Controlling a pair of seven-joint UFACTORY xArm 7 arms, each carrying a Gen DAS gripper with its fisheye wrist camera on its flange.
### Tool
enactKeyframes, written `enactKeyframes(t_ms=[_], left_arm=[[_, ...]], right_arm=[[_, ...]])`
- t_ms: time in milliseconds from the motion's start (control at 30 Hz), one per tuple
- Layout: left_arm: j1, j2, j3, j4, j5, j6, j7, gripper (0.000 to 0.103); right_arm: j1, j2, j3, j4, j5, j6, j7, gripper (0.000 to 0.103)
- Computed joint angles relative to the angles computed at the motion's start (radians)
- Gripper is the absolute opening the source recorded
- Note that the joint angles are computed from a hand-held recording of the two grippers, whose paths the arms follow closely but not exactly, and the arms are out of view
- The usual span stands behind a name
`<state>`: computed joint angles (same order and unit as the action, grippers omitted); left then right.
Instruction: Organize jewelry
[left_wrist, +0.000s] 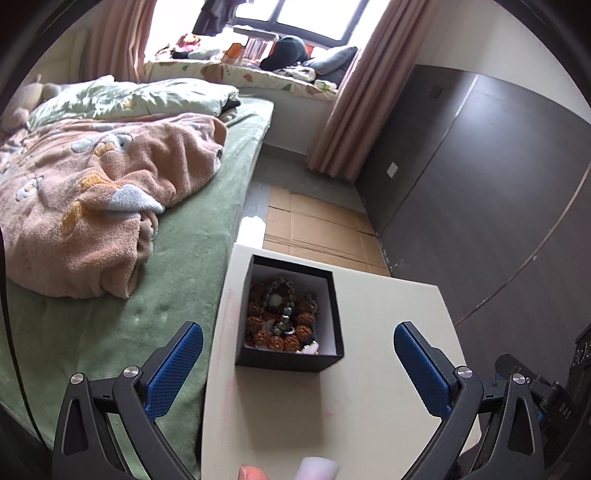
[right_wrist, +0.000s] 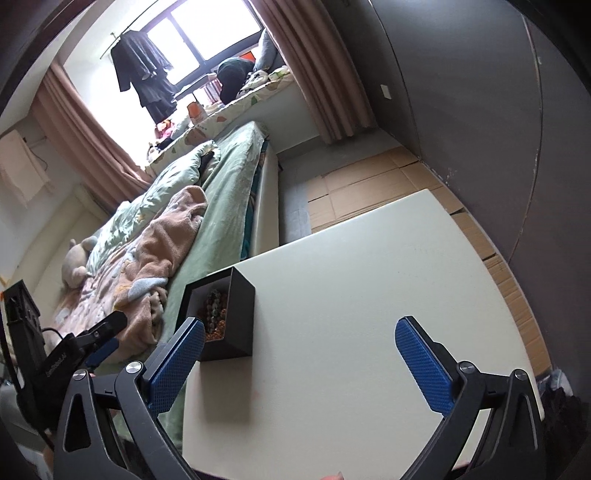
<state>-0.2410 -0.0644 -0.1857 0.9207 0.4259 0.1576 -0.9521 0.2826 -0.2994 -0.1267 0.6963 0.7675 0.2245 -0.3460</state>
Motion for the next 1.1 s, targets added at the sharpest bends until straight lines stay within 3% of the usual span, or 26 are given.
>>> enactKeyframes(t_ms=[100, 400, 500, 867, 1100], left_arm=[[0.027, -0.024, -0.039, -0.001, 0.192, 0.03, -0.147, 0.103], [-0.003, -0.045, -0.07, -0.019, 0.209, 0.045, -0.131, 0.103], [0.003, -0.046, -0.091, -0.001, 0.295, 0.069, -0.186, 0.103], [-0.013, -0.054, -0.09, 0.011, 0.418, 0.102, -0.293, 0.103], [-0.029, -0.05, -0.083, 0.014, 0.417, 0.109, -0.29, 0.103]], right_arm=[[0.006, -0.064, -0.018, -0.053, 0.014, -0.009, -0.025, 0.103], [-0.006, -0.199, -0.039, -0.157, -0.126, 0.016, 0.019, 0.103], [-0.005, -0.217, -0.052, -0.163, -0.161, 0.027, 0.037, 0.103], [0.008, -0.239, -0.077, -0.171, -0.209, 0.034, 0.081, 0.103], [-0.021, -0.228, -0.049, -0.165, -0.254, 0.045, 0.126, 0.103]])
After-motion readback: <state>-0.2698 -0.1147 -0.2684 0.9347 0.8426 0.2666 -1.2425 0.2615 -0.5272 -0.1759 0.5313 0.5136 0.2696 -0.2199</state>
